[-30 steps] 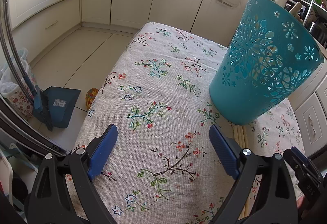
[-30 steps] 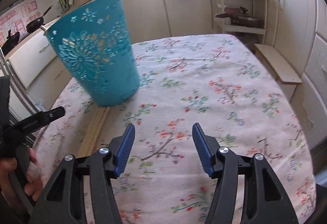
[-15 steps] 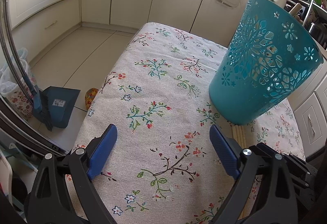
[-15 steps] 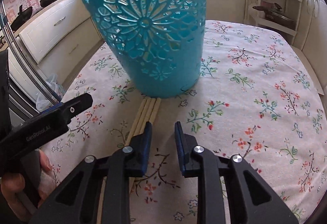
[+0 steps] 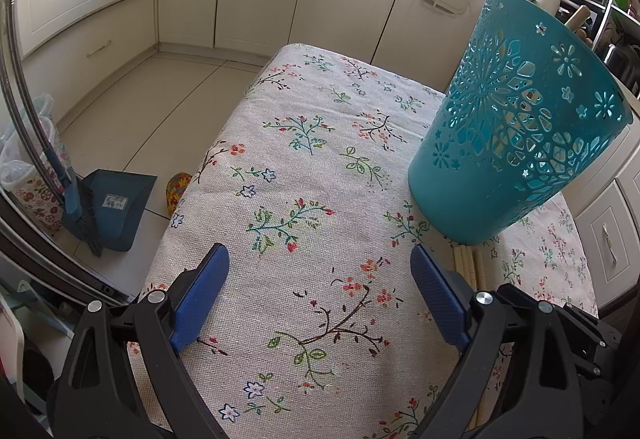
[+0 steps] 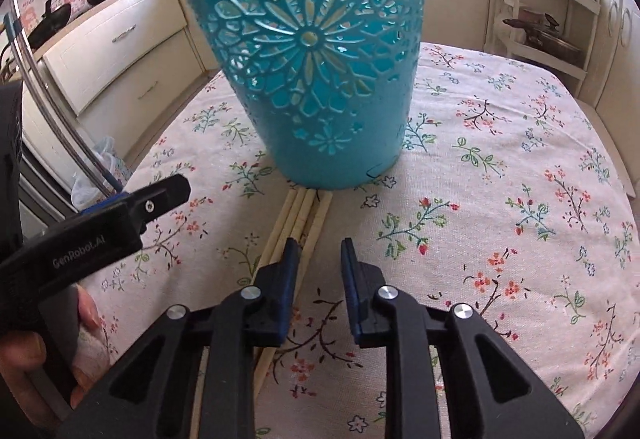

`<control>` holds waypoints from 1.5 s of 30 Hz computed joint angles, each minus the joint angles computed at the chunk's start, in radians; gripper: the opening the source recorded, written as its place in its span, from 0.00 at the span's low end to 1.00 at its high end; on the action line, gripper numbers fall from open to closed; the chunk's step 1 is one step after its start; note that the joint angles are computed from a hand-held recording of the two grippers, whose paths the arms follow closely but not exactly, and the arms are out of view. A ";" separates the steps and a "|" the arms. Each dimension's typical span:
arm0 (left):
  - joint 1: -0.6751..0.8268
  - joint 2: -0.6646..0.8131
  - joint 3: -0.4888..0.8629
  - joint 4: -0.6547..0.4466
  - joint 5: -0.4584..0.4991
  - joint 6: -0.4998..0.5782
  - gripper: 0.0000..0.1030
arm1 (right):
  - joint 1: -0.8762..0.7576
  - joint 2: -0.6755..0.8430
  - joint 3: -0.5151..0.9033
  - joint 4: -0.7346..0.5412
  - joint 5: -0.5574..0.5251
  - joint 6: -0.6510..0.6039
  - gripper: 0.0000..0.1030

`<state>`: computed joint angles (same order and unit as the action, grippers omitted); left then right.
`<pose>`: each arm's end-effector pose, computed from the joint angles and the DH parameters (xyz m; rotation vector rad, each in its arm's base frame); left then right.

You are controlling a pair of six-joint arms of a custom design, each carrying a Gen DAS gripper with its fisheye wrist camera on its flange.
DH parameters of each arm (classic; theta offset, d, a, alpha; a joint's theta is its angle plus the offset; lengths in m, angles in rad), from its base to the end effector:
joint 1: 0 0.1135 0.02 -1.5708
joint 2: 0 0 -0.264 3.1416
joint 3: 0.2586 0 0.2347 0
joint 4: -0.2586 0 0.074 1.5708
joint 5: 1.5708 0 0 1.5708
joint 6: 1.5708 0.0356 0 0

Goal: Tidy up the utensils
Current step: 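Move the right tool back down beside the stick bundle, then close the left tool on a stick from the bundle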

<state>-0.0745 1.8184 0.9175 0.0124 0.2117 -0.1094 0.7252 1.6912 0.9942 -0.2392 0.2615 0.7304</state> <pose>0.3397 -0.0329 0.1444 0.0499 2.4617 -0.3405 0.2519 0.2110 0.1887 0.1137 2.4836 0.2987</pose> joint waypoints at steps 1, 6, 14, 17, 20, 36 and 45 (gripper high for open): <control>0.002 0.000 0.000 0.000 0.003 0.000 0.85 | -0.001 -0.014 -0.015 -0.002 -0.005 -0.018 0.13; -0.006 -0.002 0.002 -0.010 0.019 0.033 0.85 | -0.049 -0.137 -0.158 0.014 -0.019 -0.032 0.11; -0.127 -0.047 -0.035 -0.033 -0.007 0.221 0.85 | -0.134 -0.252 -0.359 0.199 -0.083 0.032 0.11; -0.164 -0.033 -0.016 -0.059 -0.058 0.227 0.85 | -0.131 -0.242 -0.350 0.198 -0.074 0.027 0.11; -0.178 -0.002 0.020 -0.102 -0.092 0.225 0.84 | -0.140 -0.245 -0.358 0.212 -0.088 0.027 0.11; -0.256 -0.027 0.017 -0.131 -0.156 0.203 0.41 | -0.150 -0.272 -0.385 0.231 -0.108 0.030 0.13; -0.221 -0.006 0.122 -0.323 -0.028 0.164 0.05 | -0.163 -0.277 -0.397 0.245 -0.124 0.027 0.13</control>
<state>-0.2959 1.8121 1.0399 -0.3104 0.1834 0.0550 0.5620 1.4144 0.5970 0.0061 0.1373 0.7573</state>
